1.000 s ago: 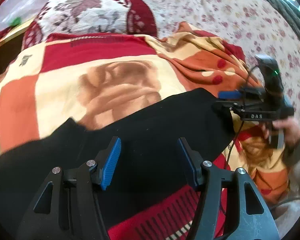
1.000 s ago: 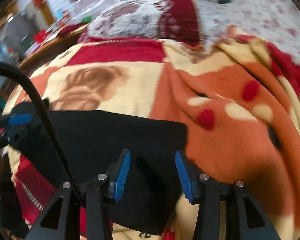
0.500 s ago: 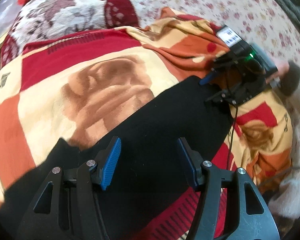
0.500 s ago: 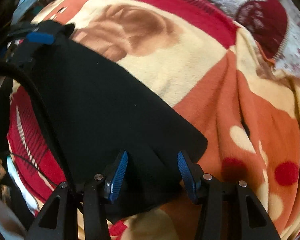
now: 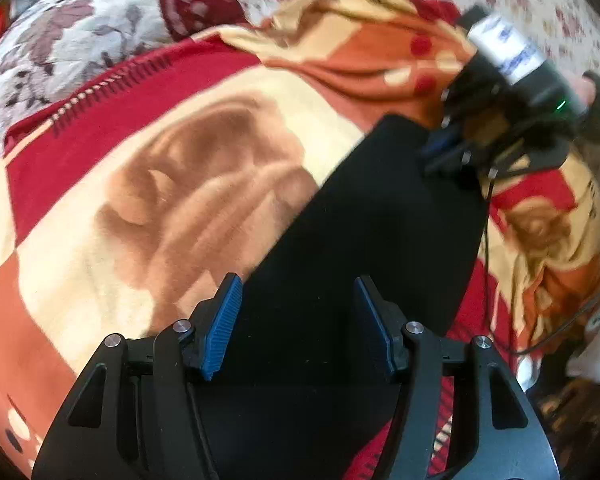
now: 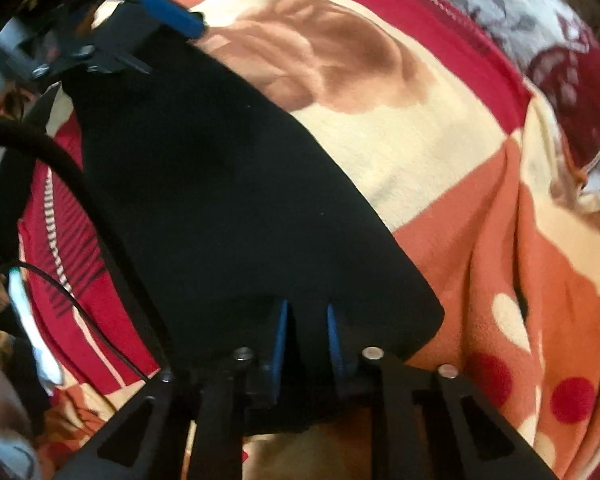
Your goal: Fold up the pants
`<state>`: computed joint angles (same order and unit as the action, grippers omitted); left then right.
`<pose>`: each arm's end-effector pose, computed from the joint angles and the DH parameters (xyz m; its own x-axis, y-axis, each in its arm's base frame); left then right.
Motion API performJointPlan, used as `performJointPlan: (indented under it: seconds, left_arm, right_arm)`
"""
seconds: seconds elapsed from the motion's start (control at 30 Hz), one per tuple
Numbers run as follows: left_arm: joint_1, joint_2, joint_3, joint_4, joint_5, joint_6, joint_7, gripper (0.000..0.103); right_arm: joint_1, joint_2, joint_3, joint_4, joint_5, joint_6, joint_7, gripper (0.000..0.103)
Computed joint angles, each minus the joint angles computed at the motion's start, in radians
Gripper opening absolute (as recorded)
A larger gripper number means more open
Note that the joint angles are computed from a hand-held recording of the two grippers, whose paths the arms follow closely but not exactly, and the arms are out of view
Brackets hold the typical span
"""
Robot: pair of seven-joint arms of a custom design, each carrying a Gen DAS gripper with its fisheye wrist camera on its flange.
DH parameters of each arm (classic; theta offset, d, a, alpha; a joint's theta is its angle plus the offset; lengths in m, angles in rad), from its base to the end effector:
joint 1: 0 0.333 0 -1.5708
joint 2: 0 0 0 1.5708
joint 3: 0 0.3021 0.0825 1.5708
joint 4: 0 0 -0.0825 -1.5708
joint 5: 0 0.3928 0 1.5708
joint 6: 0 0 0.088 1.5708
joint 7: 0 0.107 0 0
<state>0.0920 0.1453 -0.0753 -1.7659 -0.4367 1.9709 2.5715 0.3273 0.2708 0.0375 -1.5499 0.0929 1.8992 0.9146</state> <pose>0.6197 -0.0148 0.4713 -0.7429 -0.6387 0.2005 -0.6625 0.6586 -0.3568 0.6127 0.2386 0.4855 0.8381 -0.5445 -0.0322 -0.5440 -0.8302 -0.1219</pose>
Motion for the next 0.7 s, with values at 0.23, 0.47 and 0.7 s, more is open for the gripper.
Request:
performJointPlan:
  seconds: [0.23, 0.47, 0.7]
  left_arm:
    - [-0.017, -0.067, -0.006, -0.118, 0.017, 0.125, 0.113, 0.048]
    - [-0.006, -0.083, 0.004, -0.124, -0.040, 0.161, 0.121, 0.018]
    - [-0.004, -0.084, 0.004, -0.122, -0.069, 0.208, 0.085, 0.013]
  right_arm:
    - [0.009, -0.167, 0.011, -0.219, -0.056, 0.219, 0.079, 0.006]
    - [0.005, -0.232, 0.035, -0.273, -0.151, 0.294, 0.139, 0.005]
    - [0.005, -0.145, 0.023, -0.181, -0.205, 0.315, 0.183, 0.005]
